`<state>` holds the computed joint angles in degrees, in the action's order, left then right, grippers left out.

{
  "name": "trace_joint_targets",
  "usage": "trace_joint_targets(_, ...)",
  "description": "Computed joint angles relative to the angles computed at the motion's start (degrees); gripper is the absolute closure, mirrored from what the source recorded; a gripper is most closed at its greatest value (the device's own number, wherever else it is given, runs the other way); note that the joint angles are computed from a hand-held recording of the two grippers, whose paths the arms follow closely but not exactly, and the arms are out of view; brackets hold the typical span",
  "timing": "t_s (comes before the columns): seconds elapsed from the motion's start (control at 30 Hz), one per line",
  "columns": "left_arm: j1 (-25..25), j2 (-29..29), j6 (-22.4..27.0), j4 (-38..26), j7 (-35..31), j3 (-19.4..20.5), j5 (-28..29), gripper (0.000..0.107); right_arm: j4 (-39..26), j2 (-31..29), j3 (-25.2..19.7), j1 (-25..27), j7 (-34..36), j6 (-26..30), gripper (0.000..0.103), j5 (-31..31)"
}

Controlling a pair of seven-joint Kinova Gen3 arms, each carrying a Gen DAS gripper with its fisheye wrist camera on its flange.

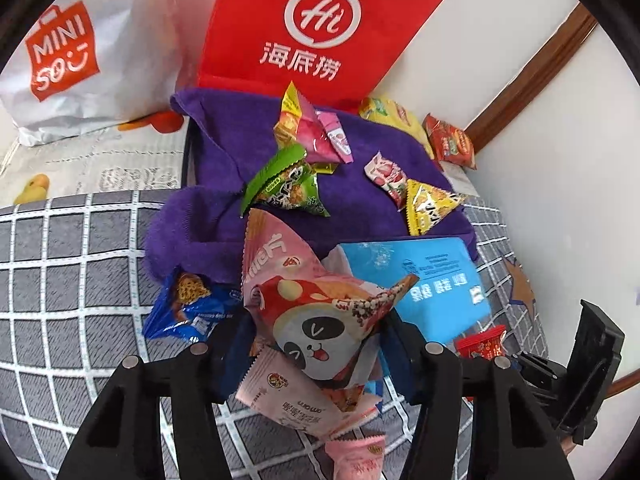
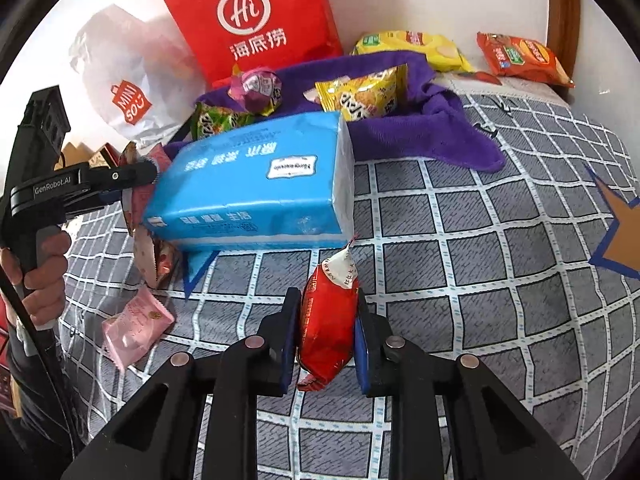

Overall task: Organize snacks
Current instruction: 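Lift both packets and carry them over the purple towel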

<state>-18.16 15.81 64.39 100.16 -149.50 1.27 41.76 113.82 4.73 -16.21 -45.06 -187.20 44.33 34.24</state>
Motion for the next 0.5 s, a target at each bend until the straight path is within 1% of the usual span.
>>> trace_joint_targets(0.23,-2.6,-4.0,3.6,2.4,-3.7,-1.9,1.7,0.052,-0.8,-1.8,-1.9,-1.4,-3.6,4.1,0.079,1.8)
trace_joint_targets(0.5,-2.7,-9.0,7.0,5.1,-6.7,-4.5,3.5,0.052,-3.0,-3.2,-4.3,-3.1,-6.1,10.0,0.079,4.3)
